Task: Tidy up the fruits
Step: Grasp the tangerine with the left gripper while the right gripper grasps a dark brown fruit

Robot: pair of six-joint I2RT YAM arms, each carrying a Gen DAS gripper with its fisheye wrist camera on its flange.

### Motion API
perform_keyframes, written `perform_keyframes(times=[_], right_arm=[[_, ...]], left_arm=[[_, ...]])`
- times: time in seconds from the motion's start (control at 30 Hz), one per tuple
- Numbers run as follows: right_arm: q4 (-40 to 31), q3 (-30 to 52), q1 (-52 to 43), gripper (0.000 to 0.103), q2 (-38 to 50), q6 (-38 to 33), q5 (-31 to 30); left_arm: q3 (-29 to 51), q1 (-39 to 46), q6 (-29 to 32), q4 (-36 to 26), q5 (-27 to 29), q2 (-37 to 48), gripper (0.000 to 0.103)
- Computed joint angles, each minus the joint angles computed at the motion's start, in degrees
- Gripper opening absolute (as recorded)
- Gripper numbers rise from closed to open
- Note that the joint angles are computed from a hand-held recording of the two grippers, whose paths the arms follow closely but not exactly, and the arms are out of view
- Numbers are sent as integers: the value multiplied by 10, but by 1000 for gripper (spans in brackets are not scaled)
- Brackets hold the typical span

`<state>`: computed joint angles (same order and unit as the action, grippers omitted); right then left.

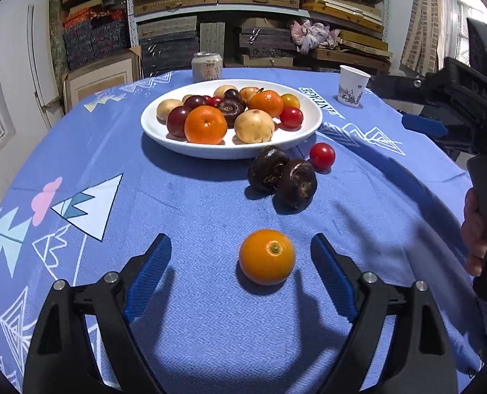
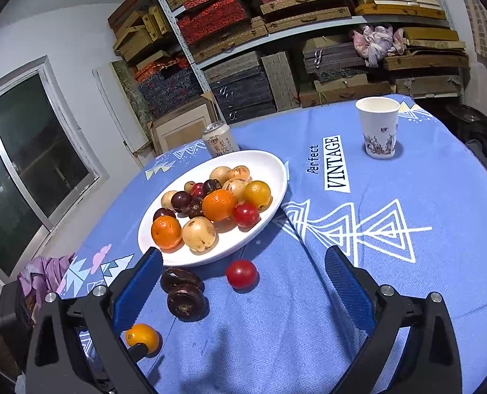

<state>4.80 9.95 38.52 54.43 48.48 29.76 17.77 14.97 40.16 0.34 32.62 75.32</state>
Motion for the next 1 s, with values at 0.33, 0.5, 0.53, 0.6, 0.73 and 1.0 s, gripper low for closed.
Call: perform_keyframes(times=[0.33, 0.5, 0.53, 0.6, 0.73, 1.0], right_arm=[[0, 6, 7, 100, 18, 3, 2], [13, 11, 9, 100, 44, 3, -8], [19, 13, 11, 100, 54, 0, -10], [27, 26, 24, 100, 86, -5, -7], [43, 47, 45, 100, 145, -20, -9], [46, 69, 58, 100, 194, -31, -15]], left_arm=[[34, -16, 13, -31, -3, 55, 58], [39, -26, 20, -40, -6, 64, 49], [42, -30, 20, -42, -10, 69, 47], [45, -29, 25, -48, -5, 71, 39], [34, -36, 22, -32, -13, 62, 37], [26, -31, 4, -13, -22, 50, 37]])
